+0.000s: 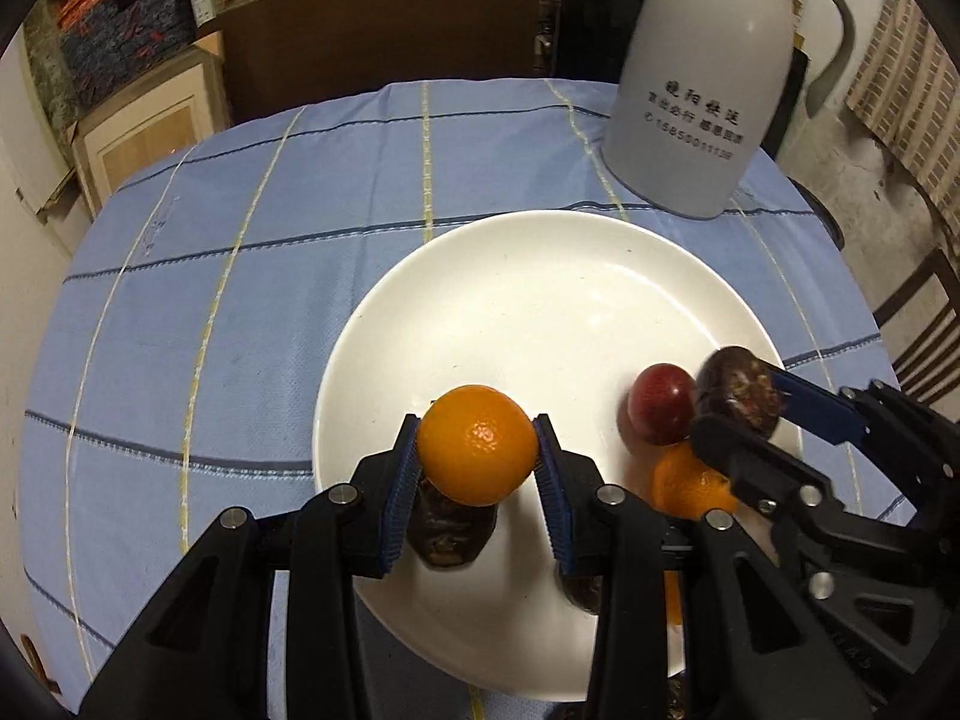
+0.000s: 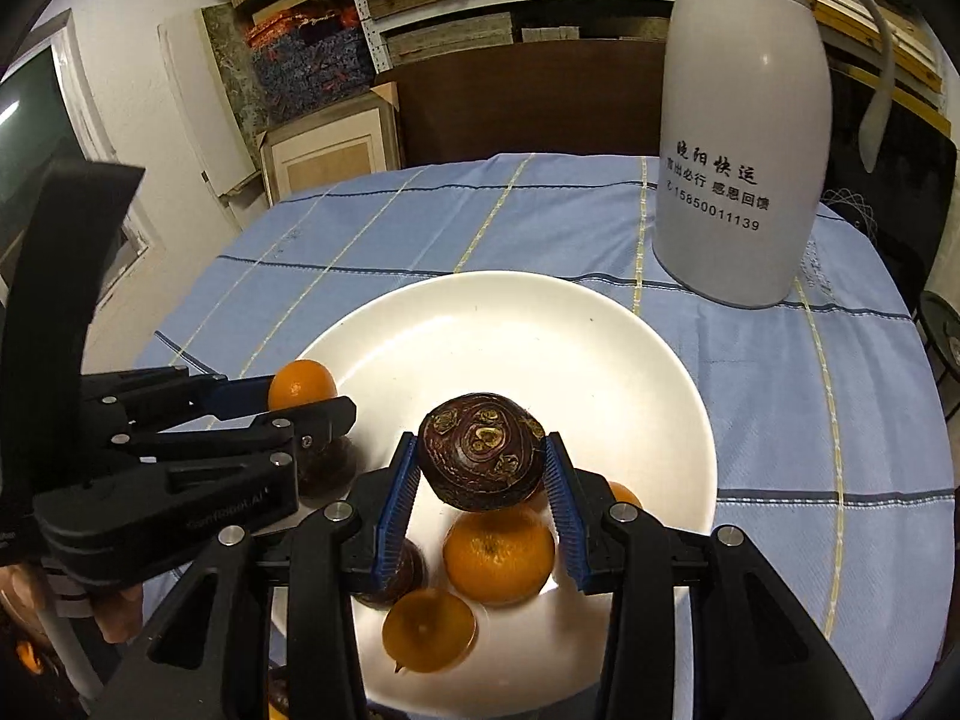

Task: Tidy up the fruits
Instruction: 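Carry both fruits over the white plate and open both grippers, then move both grippers back toward the fruit pile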

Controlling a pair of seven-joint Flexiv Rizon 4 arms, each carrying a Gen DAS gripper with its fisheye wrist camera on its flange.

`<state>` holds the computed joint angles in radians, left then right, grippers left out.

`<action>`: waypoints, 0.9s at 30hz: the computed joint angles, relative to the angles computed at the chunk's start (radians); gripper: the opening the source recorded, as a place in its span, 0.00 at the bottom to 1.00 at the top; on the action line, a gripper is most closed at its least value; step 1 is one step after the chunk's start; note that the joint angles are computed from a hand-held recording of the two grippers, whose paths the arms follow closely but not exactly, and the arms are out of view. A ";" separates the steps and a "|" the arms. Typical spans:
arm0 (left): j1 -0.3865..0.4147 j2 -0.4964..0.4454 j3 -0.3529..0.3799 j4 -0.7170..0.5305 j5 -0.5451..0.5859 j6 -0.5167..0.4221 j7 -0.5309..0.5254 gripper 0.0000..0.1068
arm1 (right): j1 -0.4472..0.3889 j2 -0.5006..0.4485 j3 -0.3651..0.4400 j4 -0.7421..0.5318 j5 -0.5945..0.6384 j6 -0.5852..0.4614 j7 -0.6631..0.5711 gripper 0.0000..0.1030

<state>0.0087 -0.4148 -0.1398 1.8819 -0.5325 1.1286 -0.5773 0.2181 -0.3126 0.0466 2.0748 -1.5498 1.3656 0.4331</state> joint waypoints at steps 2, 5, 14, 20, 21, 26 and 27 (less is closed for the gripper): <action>-0.008 -0.006 0.006 0.002 0.006 0.046 -0.017 0.51 | 0.007 0.006 -0.001 -0.002 -0.031 -0.034 0.025 0.65; 0.021 -0.001 -0.018 0.002 -0.035 0.039 -0.001 0.67 | -0.003 0.026 0.003 -0.002 -0.123 -0.064 0.103 0.76; 0.079 0.154 -0.041 0.182 -0.237 0.068 0.269 0.67 | 0.010 0.158 0.071 0.118 -0.026 -0.110 0.070 0.76; 0.091 0.327 0.052 0.356 -0.462 -0.026 0.570 0.75 | 0.071 0.289 0.148 0.246 -0.020 -0.165 0.116 0.76; 0.089 0.344 0.076 0.373 -0.473 -0.045 0.592 0.75 | 0.085 0.304 0.161 0.265 -0.036 -0.163 0.139 0.76; 0.086 0.393 0.199 0.448 -0.452 -0.128 0.674 0.75 | 0.183 0.280 0.215 0.291 0.003 -0.225 0.134 0.76; 0.090 0.394 0.215 0.457 -0.438 -0.137 0.681 0.75 | 0.210 0.257 0.225 0.284 0.025 -0.246 0.115 0.76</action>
<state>0.0982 -0.0208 0.0750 2.3385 -0.9704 0.9916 0.1034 0.4285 -0.0555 0.2718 2.3590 -1.5251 1.1198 0.5480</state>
